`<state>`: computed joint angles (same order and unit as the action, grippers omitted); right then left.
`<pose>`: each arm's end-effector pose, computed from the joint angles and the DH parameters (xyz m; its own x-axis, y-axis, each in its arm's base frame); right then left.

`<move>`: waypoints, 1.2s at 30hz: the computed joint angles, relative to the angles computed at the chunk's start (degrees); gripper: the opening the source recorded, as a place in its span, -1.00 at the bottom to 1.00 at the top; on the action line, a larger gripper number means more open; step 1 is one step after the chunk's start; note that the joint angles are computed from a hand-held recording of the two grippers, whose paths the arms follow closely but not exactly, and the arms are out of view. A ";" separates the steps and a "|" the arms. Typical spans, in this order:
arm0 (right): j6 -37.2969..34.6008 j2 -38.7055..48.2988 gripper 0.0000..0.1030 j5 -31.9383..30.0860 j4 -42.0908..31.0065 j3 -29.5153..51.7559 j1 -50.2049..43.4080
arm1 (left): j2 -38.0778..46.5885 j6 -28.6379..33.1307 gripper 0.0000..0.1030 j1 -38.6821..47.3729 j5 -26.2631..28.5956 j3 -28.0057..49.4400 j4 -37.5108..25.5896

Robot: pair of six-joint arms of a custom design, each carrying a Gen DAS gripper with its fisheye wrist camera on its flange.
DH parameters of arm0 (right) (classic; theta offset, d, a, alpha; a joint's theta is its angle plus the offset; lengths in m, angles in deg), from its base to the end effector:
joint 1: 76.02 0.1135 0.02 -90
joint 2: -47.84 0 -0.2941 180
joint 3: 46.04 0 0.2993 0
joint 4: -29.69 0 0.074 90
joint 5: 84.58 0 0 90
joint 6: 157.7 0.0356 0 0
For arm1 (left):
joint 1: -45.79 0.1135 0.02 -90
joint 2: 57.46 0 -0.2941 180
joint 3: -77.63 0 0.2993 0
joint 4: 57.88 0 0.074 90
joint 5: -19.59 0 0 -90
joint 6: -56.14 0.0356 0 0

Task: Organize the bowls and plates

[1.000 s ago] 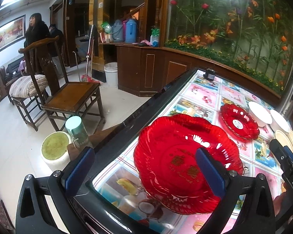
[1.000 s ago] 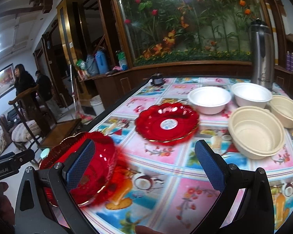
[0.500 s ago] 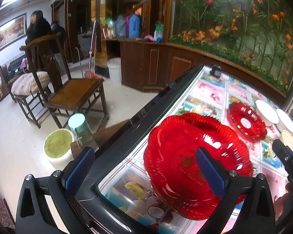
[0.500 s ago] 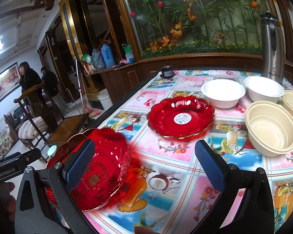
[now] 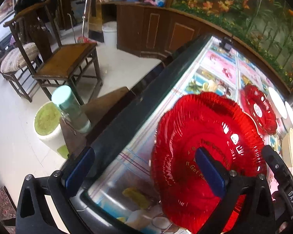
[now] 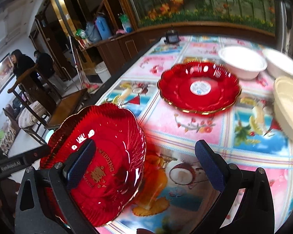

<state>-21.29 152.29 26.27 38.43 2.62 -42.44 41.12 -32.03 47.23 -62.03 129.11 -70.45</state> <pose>0.2859 0.1746 0.0723 -0.6485 0.3819 -0.6585 0.2246 0.9225 0.3139 0.3228 0.0029 0.0908 -0.8609 0.0100 -0.5087 0.0762 0.9910 -0.1096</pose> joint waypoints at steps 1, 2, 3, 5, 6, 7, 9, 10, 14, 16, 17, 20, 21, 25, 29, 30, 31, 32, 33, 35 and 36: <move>0.49 0.59 1.00 -1.06 0.46 0.20 -0.56 | 0.70 0.20 0.99 -0.52 -0.80 0.25 0.04; 0.84 0.94 1.00 -1.54 0.76 0.22 -0.71 | 1.02 0.30 0.99 -0.83 -1.44 0.29 0.18; 1.03 1.56 1.00 -2.55 1.14 0.46 -1.26 | 1.33 0.41 0.99 -1.04 -1.95 0.37 0.26; 1.25 2.57 0.99 -4.39 1.88 0.84 -1.84 | 2.05 0.68 0.99 -1.09 -2.41 0.45 0.01; 1.18 3.19 0.99 -5.49 2.23 1.12 -2.28 | 2.36 0.71 0.99 -1.06 -2.08 0.52 -0.21; 1.13 3.57 0.98 -5.97 2.43 1.27 -2.35 | 2.63 0.59 0.99 -1.27 -2.05 0.71 -0.34; 0.89 4.39 0.97 -7.44 2.15 1.97 -2.63 | 2.82 0.85 0.99 -1.76 -3.02 0.36 0.16; 0.86 4.77 0.94 -8.41 2.15 2.24 -2.88 | 3.02 1.01 0.98 -2.09 -3.66 0.16 0.44; 0.75 6.15 0.88 -11.07 2.55 2.90 -3.73 | 3.33 0.81 0.98 -3.63 -5.49 -0.75 2.44; 0.34 6.48 0.77 -10.96 2.44 3.19 -3.77 | 3.44 0.69 0.91 -4.12 -5.87 -1.09 3.28; -0.02 6.65 0.72 -10.09 1.38 3.84 -3.47 | 3.57 0.70 0.86 -4.46 -6.57 -1.29 3.77; -1.92 7.15 0.26 -7.32 -1.34 5.24 -2.49 | 3.85 0.94 0.53 -4.71 -6.26 -2.02 5.59; -2.73 7.75 -0.01 -5.92 -2.67 6.25 -2.06 | 3.65 0.71 0.34 -4.61 -5.78 -2.35 6.18; -3.74 7.77 -0.51 -5.67 -2.27 5.82 -2.08 | 3.02 0.43 -0.12 -4.37 -4.02 -3.68 8.86; -5.36 7.71 -0.74 -5.22 -1.25 5.47 -1.35 | 2.33 1.27 -0.24 -5.74 -5.34 -5.29 11.54; -5.73 7.85 -0.74 -3.86 -1.93 5.80 -0.76 | 2.20 1.47 -0.26 -5.86 -5.52 -5.51 11.85; -5.90 7.84 -0.74 -3.54 -1.86 5.71 -0.64 | 2.00 1.56 -0.31 -5.81 -5.41 -5.70 11.91; -5.81 7.65 -0.74 -3.46 -1.46 5.26 -0.60 | 1.64 1.82 -0.33 -5.42 -4.59 -5.88 11.58; -5.71 7.49 -0.74 -3.69 -1.12 4.92 -0.80 | 1.20 2.16 -0.36 -5.07 -3.85 -6.04 11.07; -5.74 7.03 -0.74 -3.44 -0.49 4.29 -0.68 | 0.09 2.78 -0.38 -4.78 -3.59 -6.46 10.24; -5.95 6.58 -0.74 -2.42 -0.34 4.00 -0.15 | -0.21 3.02 -0.38 -4.69 -3.61 -6.51 10.00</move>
<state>-27.24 158.87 23.85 38.09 6.62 -42.58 40.91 -29.01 42.54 -65.64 122.61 -60.45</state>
